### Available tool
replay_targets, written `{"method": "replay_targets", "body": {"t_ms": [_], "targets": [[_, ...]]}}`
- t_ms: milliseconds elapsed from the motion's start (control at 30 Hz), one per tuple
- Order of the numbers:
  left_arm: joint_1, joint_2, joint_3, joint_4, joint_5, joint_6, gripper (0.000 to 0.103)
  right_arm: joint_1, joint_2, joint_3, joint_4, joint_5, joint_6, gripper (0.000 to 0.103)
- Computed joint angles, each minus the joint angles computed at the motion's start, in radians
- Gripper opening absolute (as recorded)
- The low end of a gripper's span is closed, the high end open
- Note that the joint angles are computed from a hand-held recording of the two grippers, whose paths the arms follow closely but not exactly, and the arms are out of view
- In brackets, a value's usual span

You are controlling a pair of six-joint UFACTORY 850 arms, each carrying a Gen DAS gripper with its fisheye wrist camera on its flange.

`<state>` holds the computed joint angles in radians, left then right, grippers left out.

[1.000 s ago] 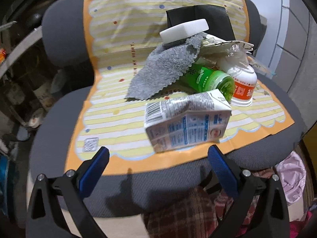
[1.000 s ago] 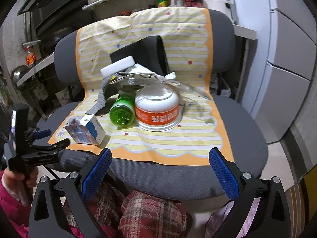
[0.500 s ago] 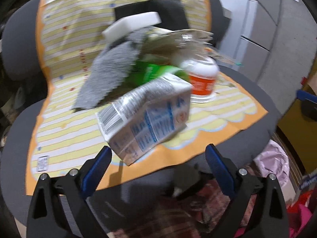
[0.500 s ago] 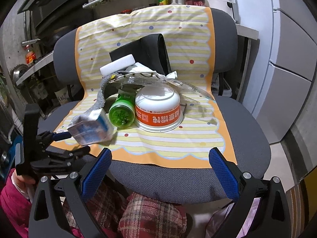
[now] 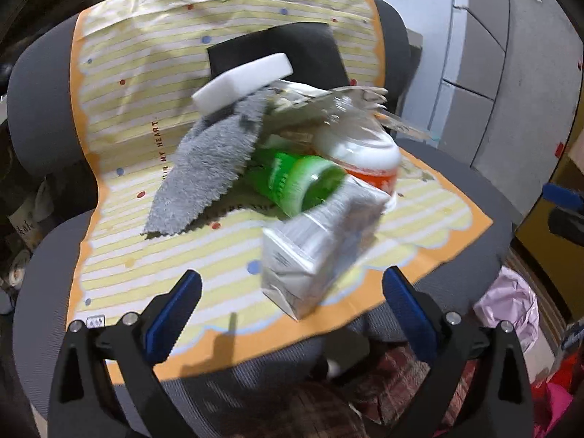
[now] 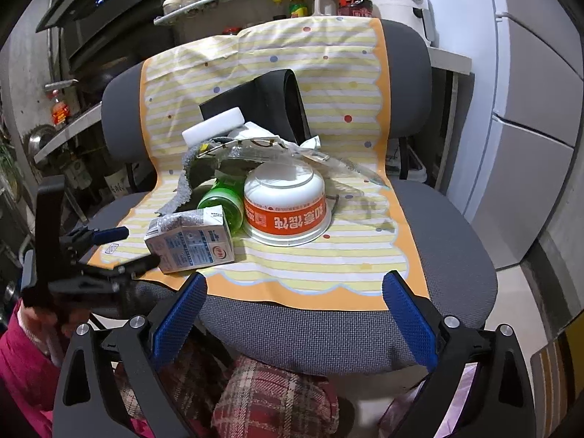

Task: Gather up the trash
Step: 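Reach the left gripper to the white milk carton and grasp it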

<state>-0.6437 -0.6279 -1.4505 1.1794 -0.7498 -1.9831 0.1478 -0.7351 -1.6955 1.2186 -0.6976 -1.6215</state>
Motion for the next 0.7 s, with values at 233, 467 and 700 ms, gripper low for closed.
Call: {"method": "replay_targets", "body": {"t_ms": [233, 467, 700], "targets": [[0.061, -0.025, -0.017, 0.037, 0.128, 0.097, 0.096, 0.013, -0.005, -0.011, -0.027, 0.031, 0.022, 0.092], [0.072, -0.054, -0.061, -0.059, 0.186, 0.248, 0.045, 0.022, -0.008, -0.021, -0.055, 0.058, 0.042, 0.092], [-0.022, 0.047, 0.012, 0.074, -0.071, -0.032, 0.036, 0.046, -0.013, -0.044, -0.069, 0.073, 0.063, 0.092]]}}
